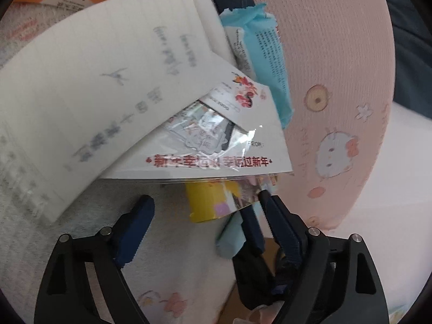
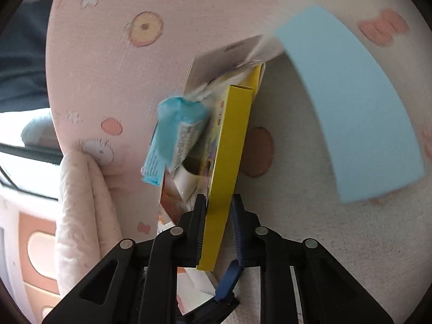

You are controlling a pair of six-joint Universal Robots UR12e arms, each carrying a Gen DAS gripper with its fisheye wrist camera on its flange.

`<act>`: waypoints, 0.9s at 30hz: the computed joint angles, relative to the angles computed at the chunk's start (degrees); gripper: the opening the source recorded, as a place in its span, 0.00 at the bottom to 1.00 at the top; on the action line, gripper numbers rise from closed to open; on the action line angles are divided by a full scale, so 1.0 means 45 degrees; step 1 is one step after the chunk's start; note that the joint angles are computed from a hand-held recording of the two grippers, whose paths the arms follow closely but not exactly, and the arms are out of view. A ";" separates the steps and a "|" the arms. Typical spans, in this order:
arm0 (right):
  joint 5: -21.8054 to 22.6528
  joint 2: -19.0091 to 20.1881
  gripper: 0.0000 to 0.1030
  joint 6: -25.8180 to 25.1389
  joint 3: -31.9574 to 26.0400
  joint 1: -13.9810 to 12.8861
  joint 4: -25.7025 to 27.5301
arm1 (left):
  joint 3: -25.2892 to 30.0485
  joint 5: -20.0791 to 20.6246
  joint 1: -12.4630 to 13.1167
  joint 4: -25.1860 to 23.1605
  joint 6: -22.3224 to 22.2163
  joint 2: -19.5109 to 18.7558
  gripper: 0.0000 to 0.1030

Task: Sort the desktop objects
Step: 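Close both grippers on the yellow crayon box and lift it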

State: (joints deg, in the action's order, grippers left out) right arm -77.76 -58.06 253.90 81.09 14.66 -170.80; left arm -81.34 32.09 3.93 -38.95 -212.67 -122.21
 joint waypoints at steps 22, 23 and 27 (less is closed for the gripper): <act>0.0969 -0.0051 0.17 0.0360 0.0528 -0.0300 -0.0895 | -0.0152 -0.0895 0.0219 -0.0209 -0.1415 -0.0071 0.37; 0.0953 -0.0025 0.18 0.0372 0.0520 -0.0306 -0.0973 | -0.0160 -0.0921 0.0218 -0.0101 -0.1595 -0.0080 0.36; 0.0576 0.0025 0.34 0.0510 0.0546 -0.0407 -0.1126 | -0.0129 -0.0766 0.0234 0.0017 -0.1654 -0.0041 0.35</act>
